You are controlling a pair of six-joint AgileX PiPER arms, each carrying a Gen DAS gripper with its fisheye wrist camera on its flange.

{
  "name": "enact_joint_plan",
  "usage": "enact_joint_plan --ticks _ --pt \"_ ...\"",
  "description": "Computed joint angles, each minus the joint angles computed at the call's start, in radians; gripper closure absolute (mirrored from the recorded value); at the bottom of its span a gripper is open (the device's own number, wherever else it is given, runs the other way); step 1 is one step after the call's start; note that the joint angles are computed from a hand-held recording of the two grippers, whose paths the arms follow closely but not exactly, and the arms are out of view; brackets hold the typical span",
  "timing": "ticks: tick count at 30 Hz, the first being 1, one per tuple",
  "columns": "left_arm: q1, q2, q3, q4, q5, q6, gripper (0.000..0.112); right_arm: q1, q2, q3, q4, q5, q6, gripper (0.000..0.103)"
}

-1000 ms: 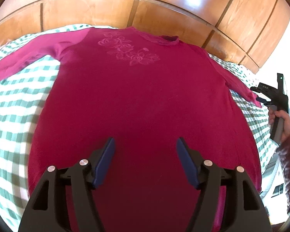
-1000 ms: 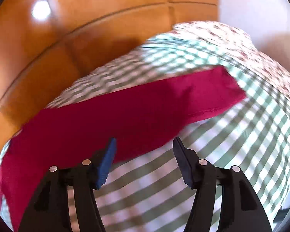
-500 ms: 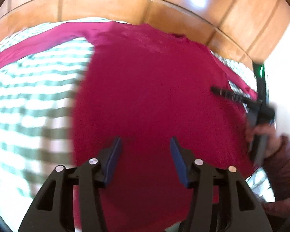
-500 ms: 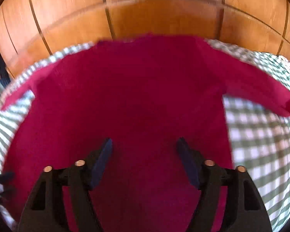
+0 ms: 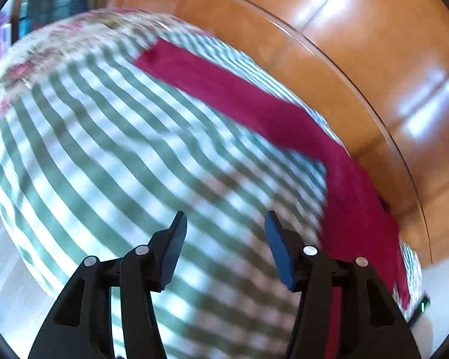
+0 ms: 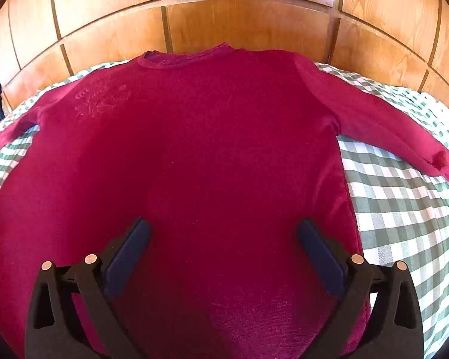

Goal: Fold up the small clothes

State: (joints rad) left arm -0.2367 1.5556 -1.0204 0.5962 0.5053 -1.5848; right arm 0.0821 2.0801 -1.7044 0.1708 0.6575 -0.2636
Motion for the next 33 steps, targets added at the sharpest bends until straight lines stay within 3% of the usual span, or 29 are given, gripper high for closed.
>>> enact_joint_plan --ticks 5,12,17,19,20,22,25,29,33 --pt "0.18 0.017 -0.018 -0.133 -0.081 0.154 0.059 0.0 -0.008 0.019 0.011 -0.021 -0.008 0.004" --pt "0.38 0.184 -0.199 -0.337 -0.102 0.321 0.06 0.002 -0.019 0.044 0.011 -0.045 -0.006 0.004" --pt "0.445 0.355 -0.413 -0.355 0.035 0.37 0.06 0.006 -0.02 0.048 -0.002 -0.055 0.006 0.004" --pt "0.454 0.402 -0.474 -0.348 0.059 0.371 0.066 0.007 -0.019 0.047 -0.006 -0.057 0.01 0.004" --pt "0.451 0.425 -0.51 -0.334 0.082 0.375 0.083 0.008 -0.018 0.046 -0.01 -0.057 0.013 0.004" --pt "0.453 0.481 -0.611 -0.352 0.14 0.444 0.105 0.011 -0.015 0.043 -0.018 -0.056 0.021 0.004" --pt "0.437 0.505 -0.705 -0.34 0.175 0.476 0.106 0.015 -0.013 0.041 -0.031 -0.058 0.032 0.004" --pt "0.358 0.488 -0.807 -0.323 0.155 0.533 0.106 0.013 -0.012 0.041 -0.029 -0.059 0.029 0.004" --pt "0.236 0.504 -0.956 -0.392 0.119 0.649 0.106 0.013 -0.013 0.041 -0.027 -0.059 0.028 0.004"
